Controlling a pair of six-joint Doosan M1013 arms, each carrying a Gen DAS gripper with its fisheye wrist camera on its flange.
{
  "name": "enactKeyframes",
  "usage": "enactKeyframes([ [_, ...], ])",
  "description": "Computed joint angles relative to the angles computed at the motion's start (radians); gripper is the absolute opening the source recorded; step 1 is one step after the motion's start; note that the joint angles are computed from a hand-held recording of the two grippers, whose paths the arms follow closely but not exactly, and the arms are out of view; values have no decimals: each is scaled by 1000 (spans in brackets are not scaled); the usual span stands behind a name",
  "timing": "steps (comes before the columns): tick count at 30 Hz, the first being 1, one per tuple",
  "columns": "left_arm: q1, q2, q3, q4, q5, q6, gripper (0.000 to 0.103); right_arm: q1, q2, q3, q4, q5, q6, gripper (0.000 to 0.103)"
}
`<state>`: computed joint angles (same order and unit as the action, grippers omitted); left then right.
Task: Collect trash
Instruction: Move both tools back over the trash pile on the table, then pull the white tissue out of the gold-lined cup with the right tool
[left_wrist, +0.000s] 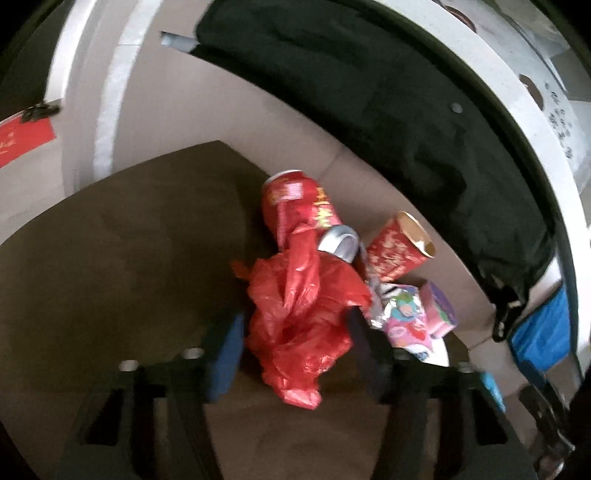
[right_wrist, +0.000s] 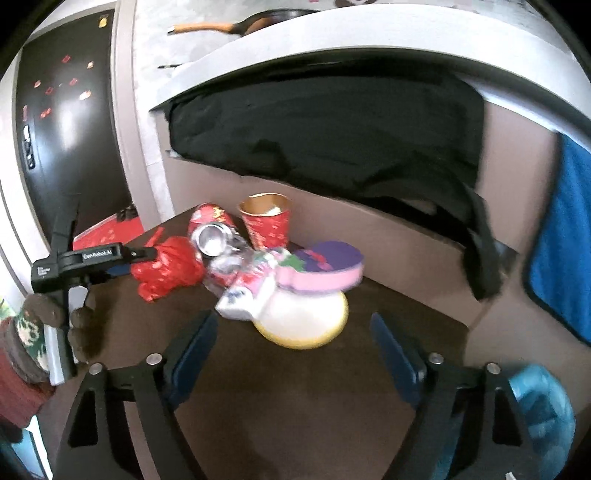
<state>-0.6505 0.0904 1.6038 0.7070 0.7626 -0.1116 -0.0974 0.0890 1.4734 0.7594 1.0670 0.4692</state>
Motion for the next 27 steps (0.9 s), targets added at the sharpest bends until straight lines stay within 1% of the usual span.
enactKeyframes([
  [1,-5,-2,3,22,-2,-12,45,19,5,-11,-23,-4,11,67],
  [2,-9,-4,5,43,0,-22,41,40,14,-26,-51,-2,24,61],
  [3,-14,-6,7,65,7,-32,40,67,29,-51,-84,8,45,48],
  [4,-21,-8,10,99,18,-53,39,84,39,-66,-101,13,62,37],
  [5,-28,-11,13,126,26,-68,38,103,54,-89,-115,25,83,33],
  [7,-44,-17,18,184,47,-92,38,139,85,-131,-145,30,130,31],
  [11,-67,-18,18,270,87,-97,38,208,156,-217,-206,9,232,31],
  [14,-64,-24,27,284,74,-110,38,247,202,-269,-277,-6,311,30],
  [16,-59,-29,34,275,63,-118,38,263,223,-290,-325,-13,350,30],
  [18,-51,-34,41,262,49,-126,38,274,238,-302,-392,-31,406,29],
  [21,-47,-37,48,263,38,-141,38,274,262,-323,-424,-3,446,29],
  [23,-50,-36,47,265,40,-135,38,268,280,-340,-420,44,461,20],
  [24,-52,-35,47,268,41,-133,38,264,283,-340,-417,57,464,6],
  [25,-52,-35,47,271,39,-129,38,260,280,-334,-410,54,457,5],
  [27,-53,-33,46,275,45,-124,38,245,258,-309,-369,29,411,4],
])
